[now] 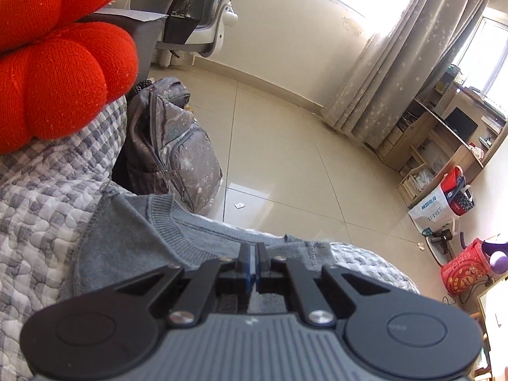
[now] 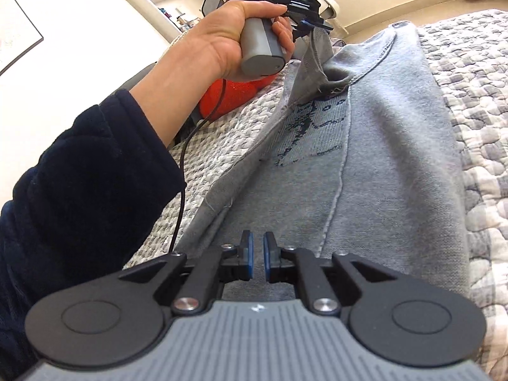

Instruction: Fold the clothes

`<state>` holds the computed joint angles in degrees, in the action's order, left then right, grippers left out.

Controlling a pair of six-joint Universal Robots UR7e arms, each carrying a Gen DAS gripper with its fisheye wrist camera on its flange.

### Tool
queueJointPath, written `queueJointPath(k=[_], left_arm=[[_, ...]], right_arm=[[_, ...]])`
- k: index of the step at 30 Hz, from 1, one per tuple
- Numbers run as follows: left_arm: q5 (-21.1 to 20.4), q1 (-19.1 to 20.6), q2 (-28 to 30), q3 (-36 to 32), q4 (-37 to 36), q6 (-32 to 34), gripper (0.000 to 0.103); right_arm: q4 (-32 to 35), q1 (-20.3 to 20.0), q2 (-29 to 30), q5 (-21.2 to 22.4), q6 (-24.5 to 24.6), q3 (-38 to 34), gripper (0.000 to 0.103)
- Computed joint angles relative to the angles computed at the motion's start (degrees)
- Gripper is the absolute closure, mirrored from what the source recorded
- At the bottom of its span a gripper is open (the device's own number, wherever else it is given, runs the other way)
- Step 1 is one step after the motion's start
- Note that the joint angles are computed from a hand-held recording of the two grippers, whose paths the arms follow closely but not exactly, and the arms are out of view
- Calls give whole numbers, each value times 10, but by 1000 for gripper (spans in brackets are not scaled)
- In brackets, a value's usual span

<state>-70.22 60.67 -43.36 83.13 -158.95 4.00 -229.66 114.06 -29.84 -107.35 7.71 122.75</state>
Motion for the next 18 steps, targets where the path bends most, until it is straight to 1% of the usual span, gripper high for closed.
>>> queueJointPath(k=[4,5,6,8,9,11,13,14,15,16,17,18], left_arm=[[-8,-5,-27,14,31,24,96],[-10,-3,-41,23,29,27,89],[-13,1,-57,33,29,28,73],[-3,9,-97,68,19,30,53],[4,13,-117,86,15,31,52],[23,20,-175,141,12,48,52],[22,28,-240,209,-5,73,49],[15,33,-276,247,-14,88,41],[11,36,-309,283,-26,102,35],[9,37,-332,313,-39,116,34],[6,37,-352,341,-51,129,34],[3,36,-372,368,-62,141,34]], right_arm=[[13,-2,-3,-4,2,-2,90],[17,-1,-6,-4,3,-1,89],[21,-1,-9,-4,4,-1,89],[30,-1,-14,-3,5,0,89],[35,-1,-18,-4,6,0,89],[56,-12,-36,-12,8,-6,89],[81,-22,-53,-21,10,-13,88],[117,-34,-70,-22,6,-24,88],[135,-41,-79,-27,5,-36,88],[156,-50,-88,-31,5,-54,88],[182,-61,-94,-29,1,-79,85],[208,-72,-99,-28,-2,-106,74]])
